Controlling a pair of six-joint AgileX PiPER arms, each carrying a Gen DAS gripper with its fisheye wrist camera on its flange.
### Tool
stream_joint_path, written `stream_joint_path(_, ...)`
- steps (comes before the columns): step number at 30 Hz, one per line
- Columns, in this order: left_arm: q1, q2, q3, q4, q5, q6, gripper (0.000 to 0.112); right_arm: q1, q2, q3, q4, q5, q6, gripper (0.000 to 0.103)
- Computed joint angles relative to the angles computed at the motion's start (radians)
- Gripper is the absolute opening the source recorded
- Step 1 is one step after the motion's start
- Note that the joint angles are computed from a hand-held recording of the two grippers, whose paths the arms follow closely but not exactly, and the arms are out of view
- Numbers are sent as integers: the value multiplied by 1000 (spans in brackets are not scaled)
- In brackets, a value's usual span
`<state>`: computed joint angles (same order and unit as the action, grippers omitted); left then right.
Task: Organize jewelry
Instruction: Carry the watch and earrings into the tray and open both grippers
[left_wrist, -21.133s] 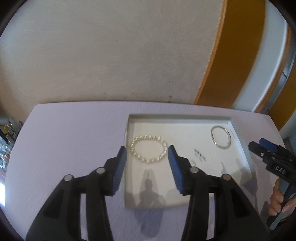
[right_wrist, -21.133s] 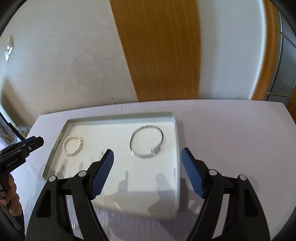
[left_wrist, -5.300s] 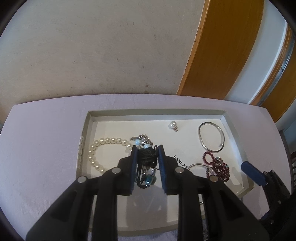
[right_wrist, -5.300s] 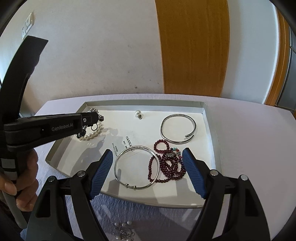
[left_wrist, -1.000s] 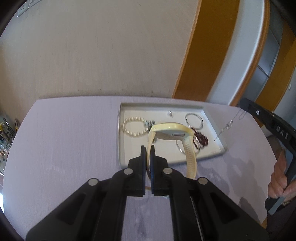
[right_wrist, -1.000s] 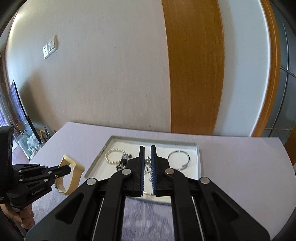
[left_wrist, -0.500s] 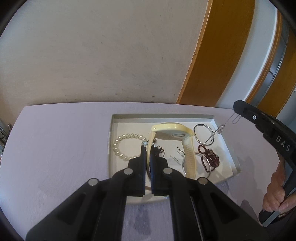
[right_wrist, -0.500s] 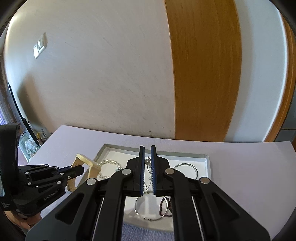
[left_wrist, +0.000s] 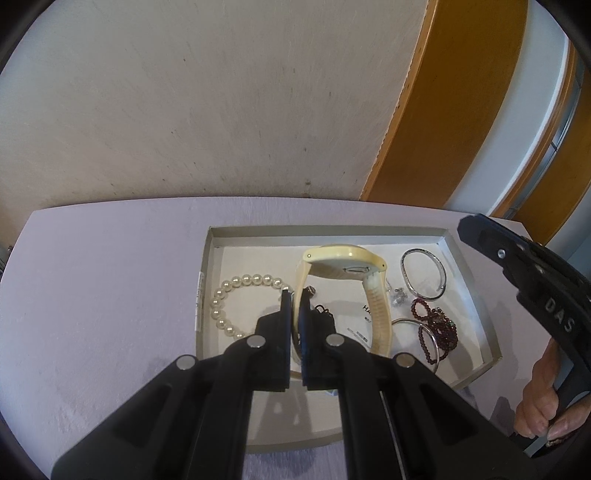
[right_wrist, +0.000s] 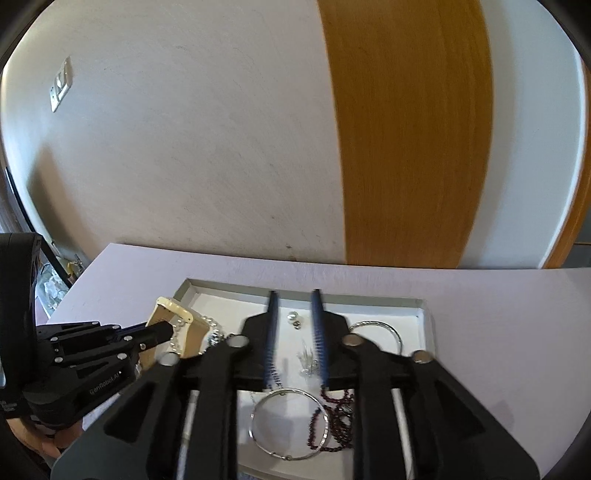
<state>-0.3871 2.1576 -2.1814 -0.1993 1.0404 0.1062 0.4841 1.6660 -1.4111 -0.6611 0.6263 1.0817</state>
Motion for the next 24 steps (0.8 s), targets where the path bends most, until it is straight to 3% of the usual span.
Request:
stream_joint_path(13,-28,170,-286,26,135,-65,6,-38,-65,129,-8,-47,48,31)
stream_joint_path(15,-32,203,-344,34,165,-81,15,-38,-74,145,-5,-48,49,31)
stream_joint_path(16,-33,207,-353,35,171,-83,29,-36,-80,156,-4,-49,51,31)
stream_joint_path(17,-35,198,-336,45,158,-88,47,-35,-87,168,-4,-50,54,31)
stream_joint_path(18,-37,169,-282,57,123,-91,51,-33,-96,179,-7,-49,58,31)
stream_joint_path(24,-12,-27,13,60,-6,-62,53,25,-176,262,-63,-18,139,31)
